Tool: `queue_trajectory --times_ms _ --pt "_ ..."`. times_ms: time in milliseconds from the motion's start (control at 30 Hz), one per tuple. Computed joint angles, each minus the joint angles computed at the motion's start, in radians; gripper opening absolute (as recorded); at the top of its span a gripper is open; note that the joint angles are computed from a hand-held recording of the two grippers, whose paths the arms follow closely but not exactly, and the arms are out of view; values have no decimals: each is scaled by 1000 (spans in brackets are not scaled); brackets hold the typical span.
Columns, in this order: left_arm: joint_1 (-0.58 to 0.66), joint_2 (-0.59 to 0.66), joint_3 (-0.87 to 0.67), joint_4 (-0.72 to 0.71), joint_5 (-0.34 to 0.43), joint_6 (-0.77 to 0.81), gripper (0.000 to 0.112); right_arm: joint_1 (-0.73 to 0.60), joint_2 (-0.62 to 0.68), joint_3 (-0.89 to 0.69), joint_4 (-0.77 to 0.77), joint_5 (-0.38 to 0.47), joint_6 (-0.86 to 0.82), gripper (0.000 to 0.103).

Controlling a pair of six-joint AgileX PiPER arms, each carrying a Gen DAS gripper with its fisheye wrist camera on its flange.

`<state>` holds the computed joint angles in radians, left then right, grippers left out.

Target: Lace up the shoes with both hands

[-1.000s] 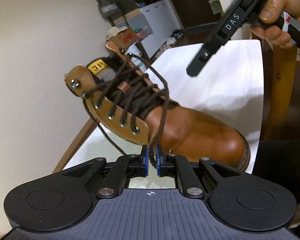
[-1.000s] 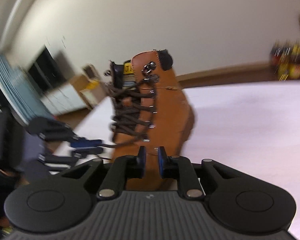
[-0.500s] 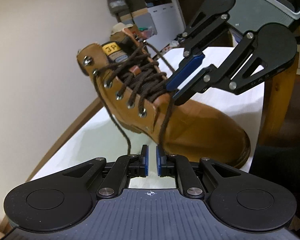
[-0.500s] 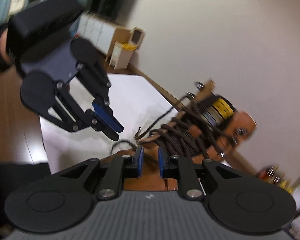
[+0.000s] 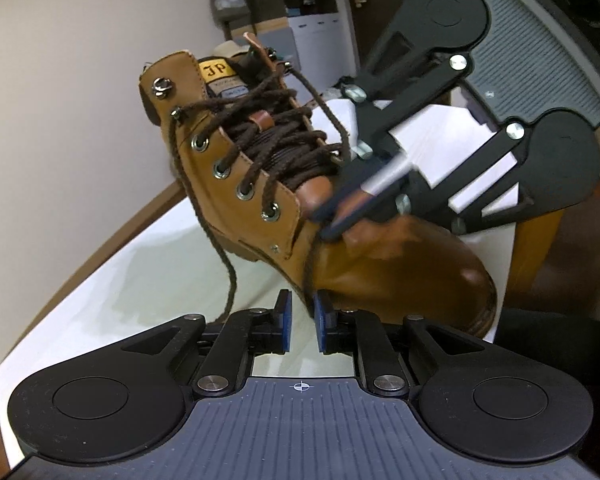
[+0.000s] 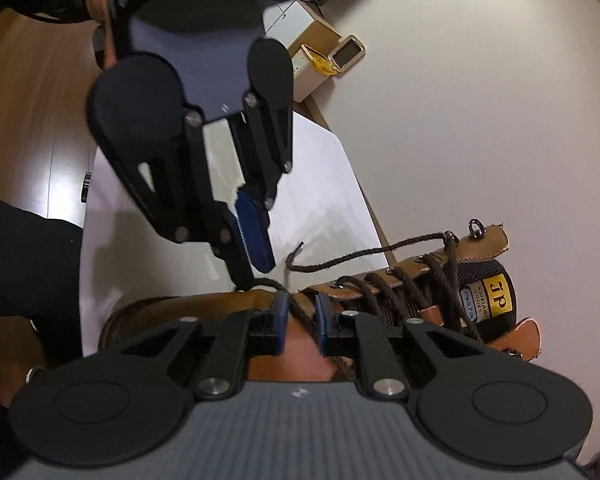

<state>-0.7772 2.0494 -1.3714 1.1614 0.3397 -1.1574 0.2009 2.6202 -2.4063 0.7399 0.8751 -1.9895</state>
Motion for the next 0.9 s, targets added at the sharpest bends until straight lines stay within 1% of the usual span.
queue_trajectory --times_ms 33,100,133,233,300,333,367,400,500,567,633,767,833,900 --pt "0 0 0 -6 -1 12 6 -2 30 -75 -36 52 80 3" --pt "-5 -5 3 -1 8 29 6 -13 77 -188 -57 135 165 3" --pt "-8 -7 4 4 14 33 5 -18 79 -196 -58 146 176 4" --pt "-27 -13 8 57 52 22 5 -32 13 -57 -25 83 97 4" --pt "-36 -17 9 86 64 14 5 -34 5 -52 -37 86 106 4" --pt "-36 -18 8 83 64 22 5 -36 1 -48 -44 87 108 6" --pt "-39 -17 5 82 69 31 5 -36 -12 -24 -43 80 94 12" --pt "-41 -17 4 81 76 42 5 -35 -21 -5 -34 71 72 14" --pt "-53 -9 -1 101 89 37 5 -35 -59 92 26 28 -35 15" --pt "-64 -5 4 146 93 0 5 -25 -44 58 8 41 -26 15" --pt "-72 -6 18 215 90 -49 5 -6 -25 -20 -38 72 26 15" --pt "-88 10 8 242 104 -52 5 7 -2 -51 -95 59 42 15" --pt "-88 12 15 267 99 -81 5 2 -16 -20 -86 50 29 15" --pt "-81 21 8 282 90 -105 6 -4 -20 -13 -94 60 57 9"
